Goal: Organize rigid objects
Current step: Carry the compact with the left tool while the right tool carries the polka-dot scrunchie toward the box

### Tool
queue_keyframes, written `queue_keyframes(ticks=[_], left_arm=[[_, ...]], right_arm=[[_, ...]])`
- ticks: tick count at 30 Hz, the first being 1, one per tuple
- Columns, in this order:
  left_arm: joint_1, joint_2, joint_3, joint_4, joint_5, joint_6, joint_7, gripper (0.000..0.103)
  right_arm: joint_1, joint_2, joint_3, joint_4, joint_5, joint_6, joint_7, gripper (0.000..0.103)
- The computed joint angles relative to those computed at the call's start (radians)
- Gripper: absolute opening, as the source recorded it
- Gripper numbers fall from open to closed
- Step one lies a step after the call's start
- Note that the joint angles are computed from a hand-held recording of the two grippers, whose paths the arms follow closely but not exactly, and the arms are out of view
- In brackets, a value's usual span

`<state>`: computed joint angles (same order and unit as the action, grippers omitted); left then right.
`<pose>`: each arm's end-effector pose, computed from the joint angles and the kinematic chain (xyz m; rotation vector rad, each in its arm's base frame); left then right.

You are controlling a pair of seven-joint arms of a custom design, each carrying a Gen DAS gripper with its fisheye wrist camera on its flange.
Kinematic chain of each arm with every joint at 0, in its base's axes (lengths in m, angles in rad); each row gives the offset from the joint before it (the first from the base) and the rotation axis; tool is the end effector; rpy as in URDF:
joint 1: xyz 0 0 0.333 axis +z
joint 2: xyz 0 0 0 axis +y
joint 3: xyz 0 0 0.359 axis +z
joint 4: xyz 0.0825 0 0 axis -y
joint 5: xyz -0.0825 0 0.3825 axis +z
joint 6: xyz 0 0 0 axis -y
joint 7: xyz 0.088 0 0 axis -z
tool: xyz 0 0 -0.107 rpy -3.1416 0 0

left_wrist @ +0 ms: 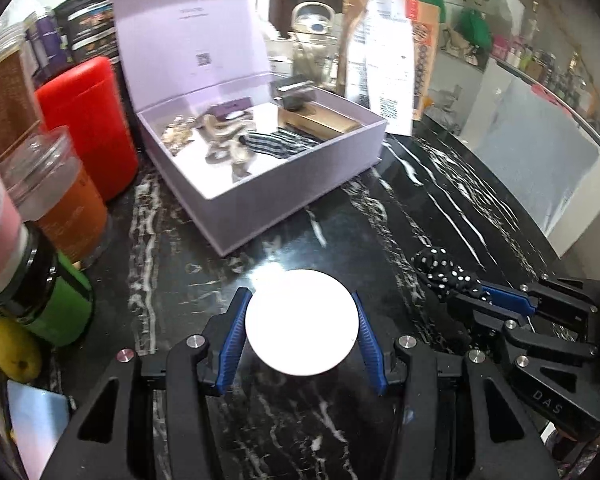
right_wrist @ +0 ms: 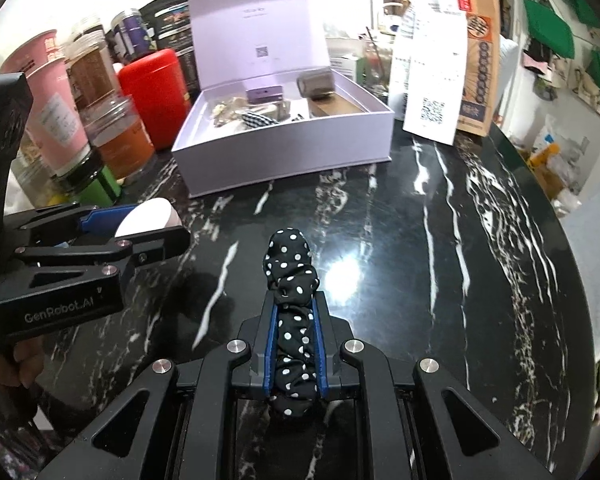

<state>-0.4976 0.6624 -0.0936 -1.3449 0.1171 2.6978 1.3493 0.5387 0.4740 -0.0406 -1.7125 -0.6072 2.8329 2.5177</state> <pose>0.6770 -0.4318 0.4535 -1.4800 2.2740 -0.8915 0.6218 0.3771 0.4210 -1.8375 1.6903 -0.5415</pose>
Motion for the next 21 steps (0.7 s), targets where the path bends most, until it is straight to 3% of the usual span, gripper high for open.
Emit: queue_keyframes(ticks=[7, 14, 21], left_arm=[[-0.008, -0.019, 0.033, -0.012, 0.019, 0.004, -0.057, 0.05], [0.016, -0.015, 0.011, -0.004, 0.011, 0.001, -0.05, 0.05], [0.021, 0.003, 0.012, 0.038, 0.01, -0.001, -0.039, 0.05]], right_arm=[[-0.02, 0.021, 0.029, 0.043, 0.04, 0.003, -0.077, 0.015], [-0.034, 0.051, 0.056, 0.109, 0.094, -0.002, -0.2, 0.015], [-0.019, 0.073, 0.037, 0.165, 0.114, -0.013, -0.248, 0.015]])
